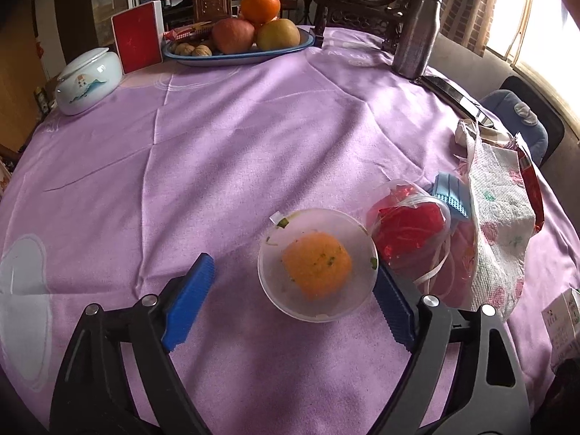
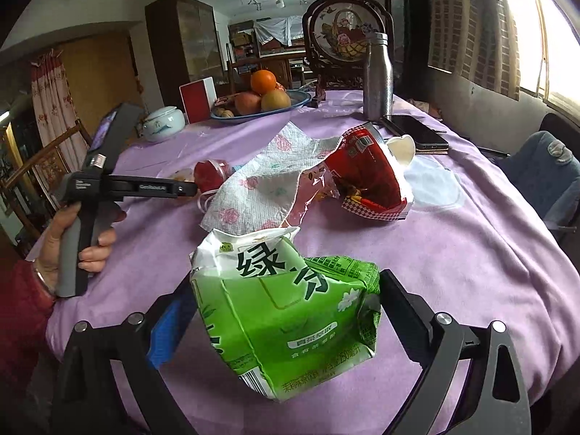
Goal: Collect trash
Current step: 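Grasp the clear plastic cup with the left tool while the right tool grasps the green milk carton, then carry the cup and carton to the red wastebasket and open both tools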
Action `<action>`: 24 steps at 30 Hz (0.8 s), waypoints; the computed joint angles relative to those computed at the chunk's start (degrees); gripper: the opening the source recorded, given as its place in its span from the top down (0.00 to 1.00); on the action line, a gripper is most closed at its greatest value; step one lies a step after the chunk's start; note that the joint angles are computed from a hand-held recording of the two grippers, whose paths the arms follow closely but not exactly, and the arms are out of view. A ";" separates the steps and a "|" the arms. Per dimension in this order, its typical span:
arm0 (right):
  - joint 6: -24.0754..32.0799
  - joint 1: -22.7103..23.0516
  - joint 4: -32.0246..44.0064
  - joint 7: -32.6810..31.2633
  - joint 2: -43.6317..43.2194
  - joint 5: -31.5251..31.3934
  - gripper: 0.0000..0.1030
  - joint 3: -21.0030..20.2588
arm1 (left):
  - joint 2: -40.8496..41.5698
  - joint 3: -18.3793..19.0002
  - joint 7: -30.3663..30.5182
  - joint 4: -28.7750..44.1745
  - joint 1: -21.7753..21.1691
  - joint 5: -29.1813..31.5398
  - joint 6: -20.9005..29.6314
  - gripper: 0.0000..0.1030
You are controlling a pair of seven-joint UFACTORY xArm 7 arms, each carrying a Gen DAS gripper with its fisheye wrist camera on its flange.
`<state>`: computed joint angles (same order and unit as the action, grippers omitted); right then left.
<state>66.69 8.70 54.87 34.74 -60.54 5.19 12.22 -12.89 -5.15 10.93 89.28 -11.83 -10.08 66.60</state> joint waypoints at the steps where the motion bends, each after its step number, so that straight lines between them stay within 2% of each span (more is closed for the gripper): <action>1: 0.08 0.00 -0.28 0.67 -0.81 0.31 0.08 0.19 | 0.08 -0.09 0.30 -0.10 -0.12 0.02 -0.27 0.19; 3: 0.37 -0.14 -1.07 2.26 -2.74 0.84 0.08 0.53 | 0.03 0.30 1.68 -0.16 -0.53 -1.54 -0.54 0.31; 4: 0.61 -0.25 -1.34 2.84 -3.43 0.96 0.08 0.57 | 0.07 1.00 2.98 0.22 -0.84 -3.75 0.25 0.45; 12: 4.80 -1.97 -1.34 6.53 -9.59 0.58 0.08 0.16 | -6.87 2.52 6.13 -3.88 -1.44 -8.40 -4.37 0.46; 17: 10.65 -4.00 -0.31 7.54 -14.75 -0.80 0.08 -0.68 | -15.24 4.29 8.17 -10.93 -3.01 -12.50 -6.29 0.46; 24: 21.52 -7.08 1.09 6.50 -22.56 -2.80 0.08 -2.94 | -21.08 2.78 7.16 -13.67 -5.31 -11.73 -3.12 0.46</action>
<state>88.21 1.62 55.96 41.24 -83.10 2.39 9.28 -33.96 -2.38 18.09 75.61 -17.14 -21.80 63.49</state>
